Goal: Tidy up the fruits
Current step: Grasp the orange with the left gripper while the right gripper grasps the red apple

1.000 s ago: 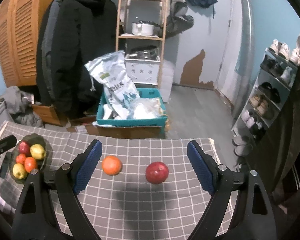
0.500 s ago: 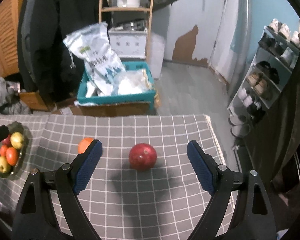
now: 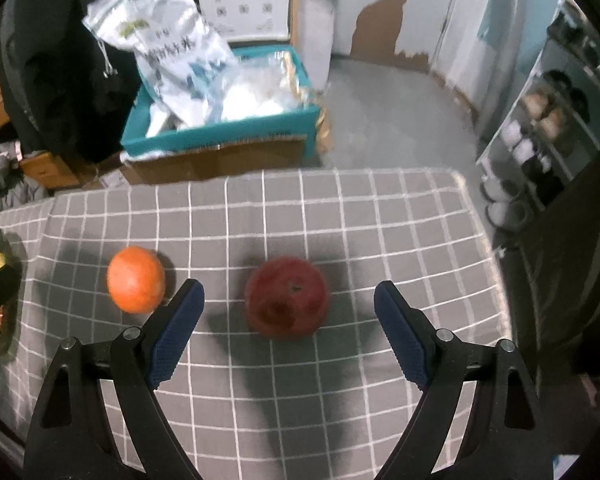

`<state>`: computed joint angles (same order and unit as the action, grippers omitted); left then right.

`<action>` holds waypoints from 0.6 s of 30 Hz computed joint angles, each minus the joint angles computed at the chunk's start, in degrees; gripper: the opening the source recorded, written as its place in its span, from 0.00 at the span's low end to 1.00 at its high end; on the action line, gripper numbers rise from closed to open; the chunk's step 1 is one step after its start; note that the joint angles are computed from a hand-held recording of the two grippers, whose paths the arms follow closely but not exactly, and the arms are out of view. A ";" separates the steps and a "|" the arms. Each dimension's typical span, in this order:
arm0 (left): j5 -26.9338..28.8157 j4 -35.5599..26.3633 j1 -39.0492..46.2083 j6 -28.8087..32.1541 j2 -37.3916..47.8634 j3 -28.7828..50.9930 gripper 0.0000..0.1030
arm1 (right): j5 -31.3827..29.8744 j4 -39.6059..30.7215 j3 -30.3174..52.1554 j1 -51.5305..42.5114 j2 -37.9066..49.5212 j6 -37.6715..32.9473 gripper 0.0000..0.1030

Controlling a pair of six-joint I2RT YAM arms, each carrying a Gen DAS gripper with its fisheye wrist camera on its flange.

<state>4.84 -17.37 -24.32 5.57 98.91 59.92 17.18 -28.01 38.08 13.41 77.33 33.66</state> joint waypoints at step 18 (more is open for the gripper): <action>2.58 -0.97 -1.21 -2.54 15.68 8.43 0.99 | -10.41 13.53 -1.04 -8.66 18.15 -2.86 0.83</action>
<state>7.41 -18.34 -25.53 3.03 114.59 68.35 6.77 -14.48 37.04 4.75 95.48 30.80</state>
